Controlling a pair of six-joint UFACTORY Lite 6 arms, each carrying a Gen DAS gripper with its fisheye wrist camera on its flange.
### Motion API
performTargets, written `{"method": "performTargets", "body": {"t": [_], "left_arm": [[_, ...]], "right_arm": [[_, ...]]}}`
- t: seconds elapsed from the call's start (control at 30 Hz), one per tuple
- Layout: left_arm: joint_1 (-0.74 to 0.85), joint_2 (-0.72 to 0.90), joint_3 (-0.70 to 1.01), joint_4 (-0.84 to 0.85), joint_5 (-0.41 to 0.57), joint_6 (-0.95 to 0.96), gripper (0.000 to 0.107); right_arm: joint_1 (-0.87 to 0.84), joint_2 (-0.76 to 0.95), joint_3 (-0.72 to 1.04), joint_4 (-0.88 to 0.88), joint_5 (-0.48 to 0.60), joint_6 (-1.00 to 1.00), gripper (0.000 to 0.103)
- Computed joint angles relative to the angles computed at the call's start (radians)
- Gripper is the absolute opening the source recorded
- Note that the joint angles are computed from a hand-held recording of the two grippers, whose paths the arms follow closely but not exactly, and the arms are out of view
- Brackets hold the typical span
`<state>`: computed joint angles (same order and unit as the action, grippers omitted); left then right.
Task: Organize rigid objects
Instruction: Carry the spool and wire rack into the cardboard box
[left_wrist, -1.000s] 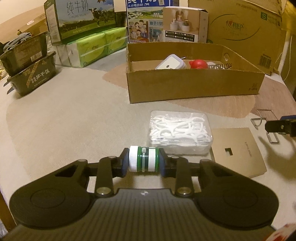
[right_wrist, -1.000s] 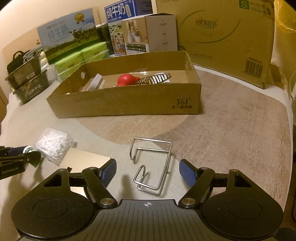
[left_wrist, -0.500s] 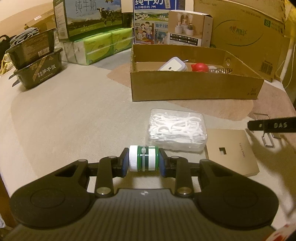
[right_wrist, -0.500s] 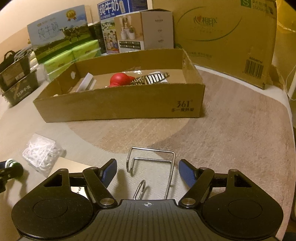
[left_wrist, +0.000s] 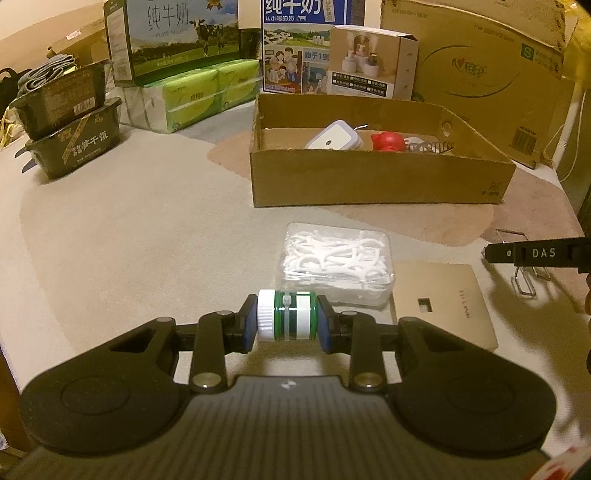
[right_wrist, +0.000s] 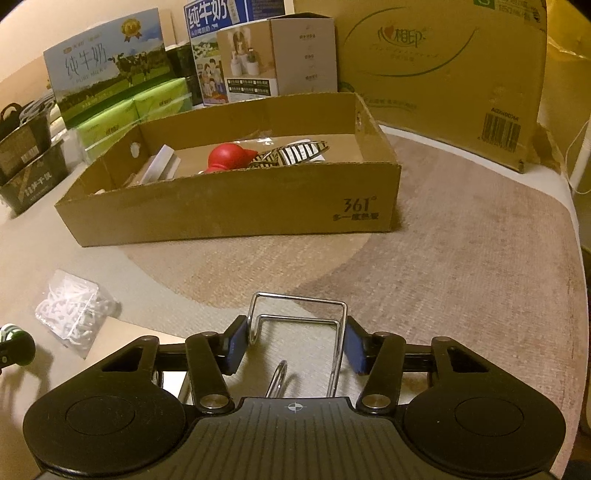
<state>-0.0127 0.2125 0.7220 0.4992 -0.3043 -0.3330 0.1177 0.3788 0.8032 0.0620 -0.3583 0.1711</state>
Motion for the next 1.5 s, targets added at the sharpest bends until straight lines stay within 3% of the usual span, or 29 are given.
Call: {"method": "performTargets", "body": {"t": [0.73,1.23,1.5], "left_arm": [[-0.096,-0.117,0.037,0.097,0.114,-0.159,0.028],[-0.121,-0.019,0.238,0.595,0.164,-0.616,0.028],[-0.137,0.121,0.438,1.099,0.165,-1.111,0.028]], "right_arm": [[-0.082,-0.258,-0.125,-0.324,0.051,0.257,0.053],[-0.117,-0.247,0.006,-0.800,0.128,0.610,0.053],[-0.157,-0.148,0.236,-1.418,0.155,1.178,0.053]]}}
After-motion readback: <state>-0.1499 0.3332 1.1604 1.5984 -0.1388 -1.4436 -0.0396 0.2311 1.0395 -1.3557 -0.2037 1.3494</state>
